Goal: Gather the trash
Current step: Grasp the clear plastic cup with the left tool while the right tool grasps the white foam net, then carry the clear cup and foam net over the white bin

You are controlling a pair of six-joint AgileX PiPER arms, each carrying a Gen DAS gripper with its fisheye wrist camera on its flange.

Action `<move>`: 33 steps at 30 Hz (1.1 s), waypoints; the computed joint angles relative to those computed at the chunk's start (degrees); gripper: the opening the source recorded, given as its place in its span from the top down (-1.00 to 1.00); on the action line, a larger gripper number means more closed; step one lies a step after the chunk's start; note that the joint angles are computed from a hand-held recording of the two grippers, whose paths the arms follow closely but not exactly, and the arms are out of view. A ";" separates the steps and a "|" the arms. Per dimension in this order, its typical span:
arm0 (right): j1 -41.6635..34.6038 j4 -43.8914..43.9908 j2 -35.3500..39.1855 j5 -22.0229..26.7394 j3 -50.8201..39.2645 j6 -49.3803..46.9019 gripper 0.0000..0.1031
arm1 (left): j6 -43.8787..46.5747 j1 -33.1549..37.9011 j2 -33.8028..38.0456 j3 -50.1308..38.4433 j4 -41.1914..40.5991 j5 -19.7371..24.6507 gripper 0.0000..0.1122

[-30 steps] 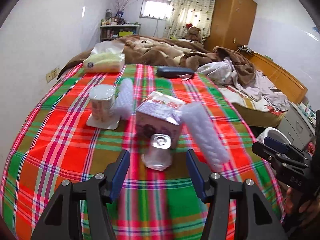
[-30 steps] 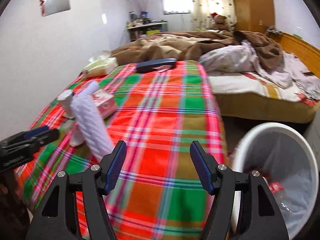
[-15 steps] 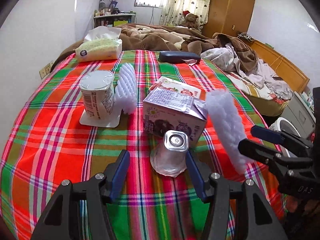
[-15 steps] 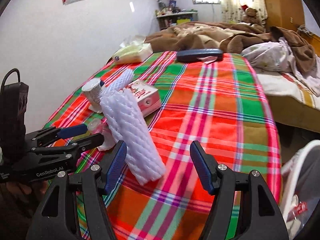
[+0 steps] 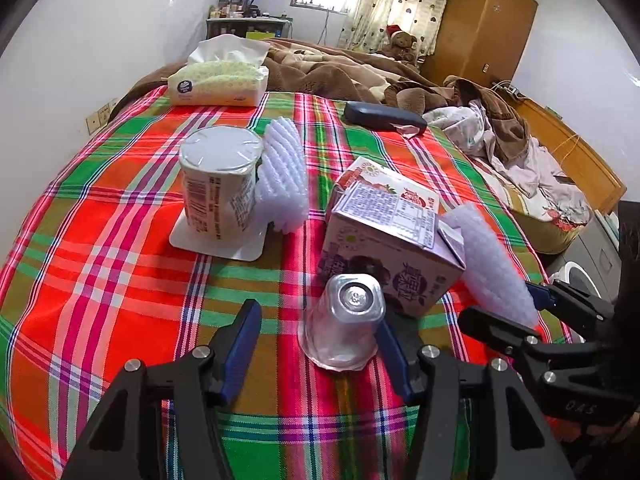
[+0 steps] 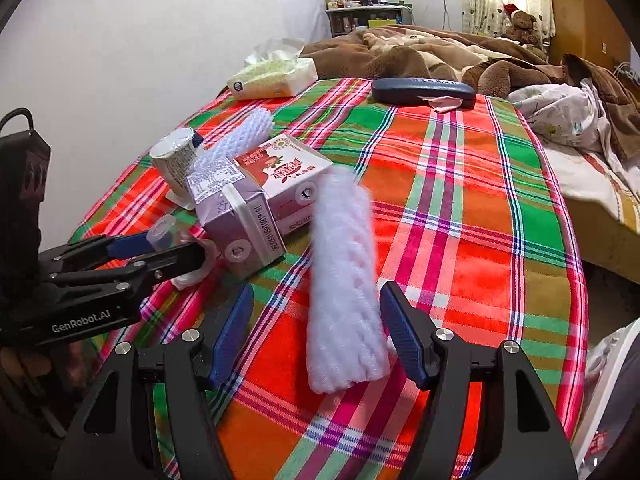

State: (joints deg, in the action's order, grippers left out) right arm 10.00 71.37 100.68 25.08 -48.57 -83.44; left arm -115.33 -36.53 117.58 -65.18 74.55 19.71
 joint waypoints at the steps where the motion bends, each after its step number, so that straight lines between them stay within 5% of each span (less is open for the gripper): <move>1: 0.37 -0.05 -0.07 -0.55 0.10 -0.06 -0.30 | -1.20 -0.01 -0.15 0.42 0.95 -0.08 0.00; 6: 1.80 -0.32 -0.03 -3.89 0.24 0.22 -0.29 | -0.47 0.10 -0.09 0.29 -0.30 0.08 0.04; 15: 1.21 -0.10 0.31 -5.48 0.07 2.33 0.10 | 1.28 0.46 0.31 -1.02 -4.11 0.34 0.05; 17: 1.25 -0.58 0.58 -5.78 -0.19 3.15 0.12 | 1.10 0.36 0.30 -0.98 -3.90 0.58 0.17; 20: 1.05 0.62 0.60 -5.85 -0.14 2.24 0.40 | -1.08 0.35 -0.07 -0.27 -2.01 0.01 0.39; 33: -0.08 9.30 -1.69 -6.41 2.83 -6.07 0.46 | -0.48 -2.49 -1.68 0.23 -2.74 3.21 0.41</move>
State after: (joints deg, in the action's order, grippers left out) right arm 9.91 80.66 98.99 18.67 -45.74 -89.52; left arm -115.81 -39.02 115.89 -64.95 71.81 22.92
